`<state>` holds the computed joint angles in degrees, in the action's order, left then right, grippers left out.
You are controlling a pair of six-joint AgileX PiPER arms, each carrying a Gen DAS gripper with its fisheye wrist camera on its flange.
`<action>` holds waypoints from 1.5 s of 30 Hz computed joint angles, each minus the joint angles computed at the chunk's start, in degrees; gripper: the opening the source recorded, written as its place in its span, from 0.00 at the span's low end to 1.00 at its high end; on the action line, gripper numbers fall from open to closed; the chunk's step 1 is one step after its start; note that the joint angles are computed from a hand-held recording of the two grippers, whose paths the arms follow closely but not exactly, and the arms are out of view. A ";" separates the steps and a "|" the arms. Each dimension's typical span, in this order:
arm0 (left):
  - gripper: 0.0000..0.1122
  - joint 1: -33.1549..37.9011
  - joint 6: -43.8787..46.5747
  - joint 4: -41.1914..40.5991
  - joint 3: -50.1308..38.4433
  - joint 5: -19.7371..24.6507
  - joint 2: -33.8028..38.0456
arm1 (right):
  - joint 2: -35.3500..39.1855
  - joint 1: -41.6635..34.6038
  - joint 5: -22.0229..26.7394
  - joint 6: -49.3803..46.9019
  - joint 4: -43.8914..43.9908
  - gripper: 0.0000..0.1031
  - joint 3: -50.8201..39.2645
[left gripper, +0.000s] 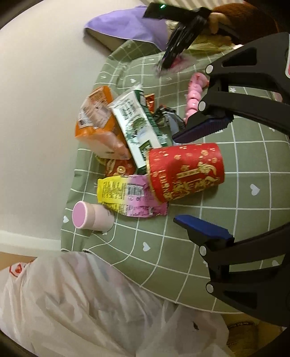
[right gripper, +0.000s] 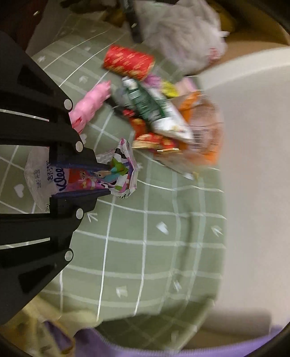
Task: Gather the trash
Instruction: 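Grasp the red paper cup with the left gripper while the right grasps a candy bag, then carry the red cup and candy bag to the trash bag and release both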
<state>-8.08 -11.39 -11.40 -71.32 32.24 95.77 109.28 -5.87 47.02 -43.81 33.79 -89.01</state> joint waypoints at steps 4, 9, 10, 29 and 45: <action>0.58 2.65 3.26 -5.98 -3.66 2.05 3.39 | -4.72 -2.97 0.03 -2.22 5.17 0.16 4.08; 0.58 3.68 7.72 -11.87 -10.47 6.57 9.89 | -9.61 -4.59 1.06 -3.73 5.78 0.16 8.55; 0.58 3.36 8.39 -11.87 -11.55 7.27 10.86 | -10.32 -4.99 1.34 -4.01 5.76 0.16 9.23; 0.46 0.09 5.85 -8.77 -14.23 5.04 7.44 | -19.82 -7.83 -1.73 -2.96 3.72 0.16 15.59; 0.49 -16.07 31.75 -26.98 -43.01 1.71 13.74 | -31.25 -25.02 -2.30 1.16 1.18 0.16 10.88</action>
